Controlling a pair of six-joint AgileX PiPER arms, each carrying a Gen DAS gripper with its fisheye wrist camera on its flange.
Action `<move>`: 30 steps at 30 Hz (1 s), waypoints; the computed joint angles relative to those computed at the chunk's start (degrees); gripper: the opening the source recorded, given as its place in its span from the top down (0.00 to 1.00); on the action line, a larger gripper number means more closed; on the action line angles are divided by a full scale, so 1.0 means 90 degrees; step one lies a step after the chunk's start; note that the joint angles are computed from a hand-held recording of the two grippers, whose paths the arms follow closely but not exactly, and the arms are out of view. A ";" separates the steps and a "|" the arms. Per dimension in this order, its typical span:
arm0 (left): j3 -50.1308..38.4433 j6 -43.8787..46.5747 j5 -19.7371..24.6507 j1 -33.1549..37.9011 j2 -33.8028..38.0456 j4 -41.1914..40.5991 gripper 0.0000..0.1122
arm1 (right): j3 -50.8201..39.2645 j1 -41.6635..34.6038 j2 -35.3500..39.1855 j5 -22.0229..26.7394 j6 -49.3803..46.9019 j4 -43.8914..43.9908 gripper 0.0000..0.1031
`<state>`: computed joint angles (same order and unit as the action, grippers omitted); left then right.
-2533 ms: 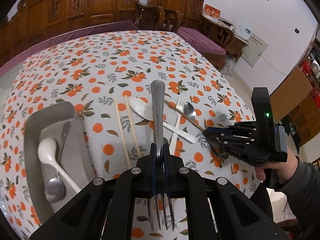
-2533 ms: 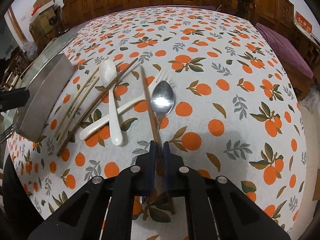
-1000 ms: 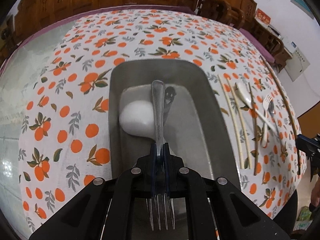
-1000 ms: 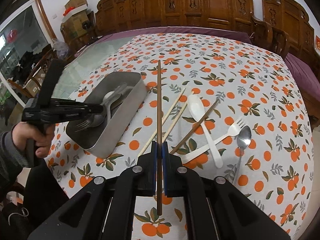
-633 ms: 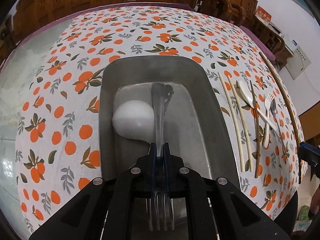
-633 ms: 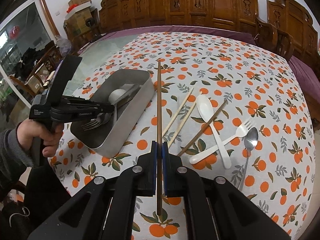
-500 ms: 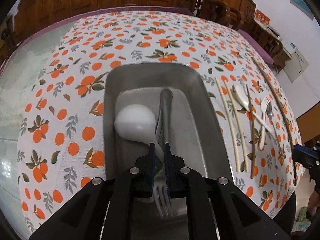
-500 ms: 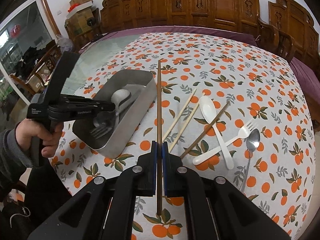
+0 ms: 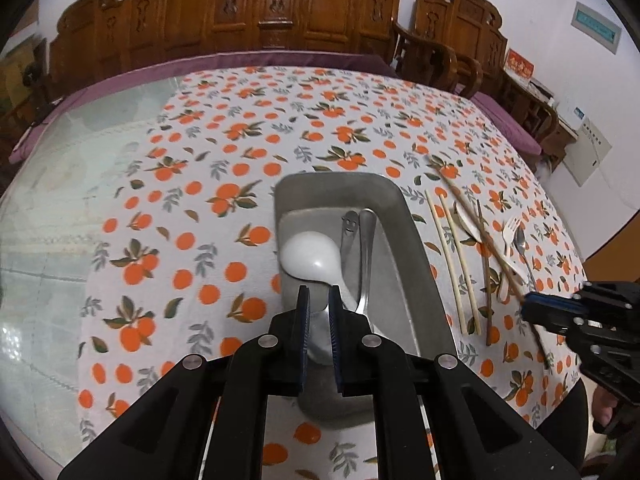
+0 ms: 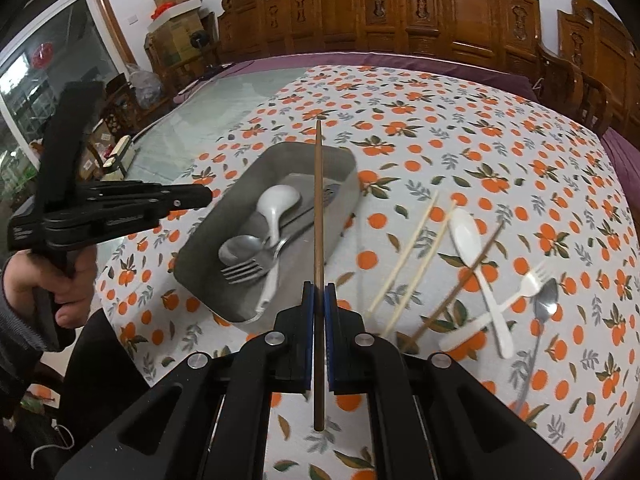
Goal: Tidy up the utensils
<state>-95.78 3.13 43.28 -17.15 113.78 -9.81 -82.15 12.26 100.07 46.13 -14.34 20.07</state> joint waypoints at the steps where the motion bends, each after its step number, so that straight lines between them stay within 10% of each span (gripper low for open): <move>1: 0.0082 0.0034 -0.0031 0.0029 -0.0081 -0.0022 0.93 | -0.0066 0.0056 0.0059 0.0013 0.0049 -0.0026 0.94; 30: 0.1170 0.0727 -0.0412 0.0714 -0.1107 -0.0468 0.92 | -0.2105 0.0778 0.1962 0.0596 0.1412 -0.0330 0.94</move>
